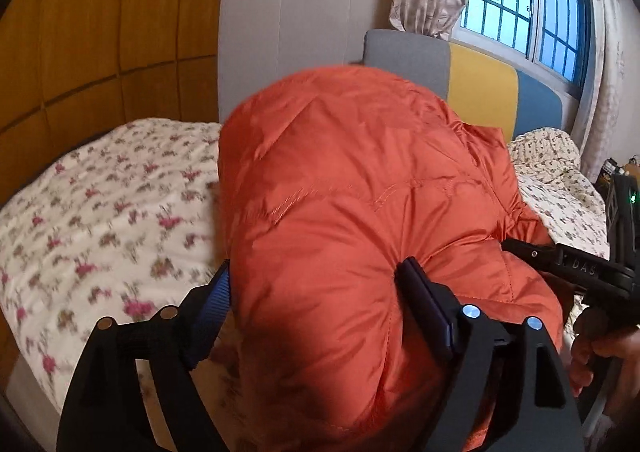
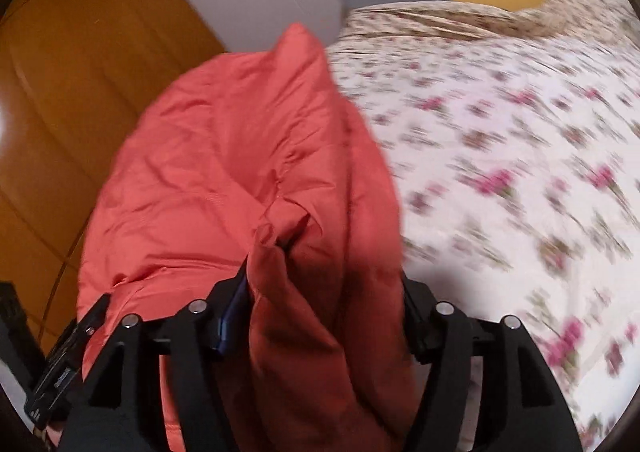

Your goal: Fold large clothes

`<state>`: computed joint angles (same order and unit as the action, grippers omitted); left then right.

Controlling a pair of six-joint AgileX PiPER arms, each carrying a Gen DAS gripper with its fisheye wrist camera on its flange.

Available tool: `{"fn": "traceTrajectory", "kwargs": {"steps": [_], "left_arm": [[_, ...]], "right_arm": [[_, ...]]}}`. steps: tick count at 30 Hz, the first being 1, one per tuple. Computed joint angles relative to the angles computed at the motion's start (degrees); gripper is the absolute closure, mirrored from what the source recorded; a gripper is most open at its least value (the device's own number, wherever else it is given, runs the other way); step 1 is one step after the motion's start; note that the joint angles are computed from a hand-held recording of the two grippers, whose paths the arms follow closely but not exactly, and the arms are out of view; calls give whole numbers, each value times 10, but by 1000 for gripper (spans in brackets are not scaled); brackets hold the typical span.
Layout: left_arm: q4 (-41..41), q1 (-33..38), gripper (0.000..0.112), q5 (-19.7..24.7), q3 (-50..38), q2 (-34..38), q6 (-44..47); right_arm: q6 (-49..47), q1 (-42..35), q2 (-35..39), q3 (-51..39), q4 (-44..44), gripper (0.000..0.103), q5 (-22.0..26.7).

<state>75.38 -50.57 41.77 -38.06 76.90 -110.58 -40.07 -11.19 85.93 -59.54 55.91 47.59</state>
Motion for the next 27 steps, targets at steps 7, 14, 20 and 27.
{"fn": "traceTrajectory", "kwargs": {"steps": [7, 14, 20, 27], "left_arm": [[-62, 64, 24, -48, -53, 47, 79], [-149, -1, 12, 42, -41, -10, 90], [-192, -85, 12, 112, -37, -46, 50], [-210, -206, 12, 240, -43, -70, -2]], "right_arm": [[189, 81, 9, -82, -208, 35, -36], [155, 71, -95, -24, -225, 20, -22], [132, 58, -180, -7, -222, 7, 27], [153, 68, -273, 2, -252, 2, 83]]}}
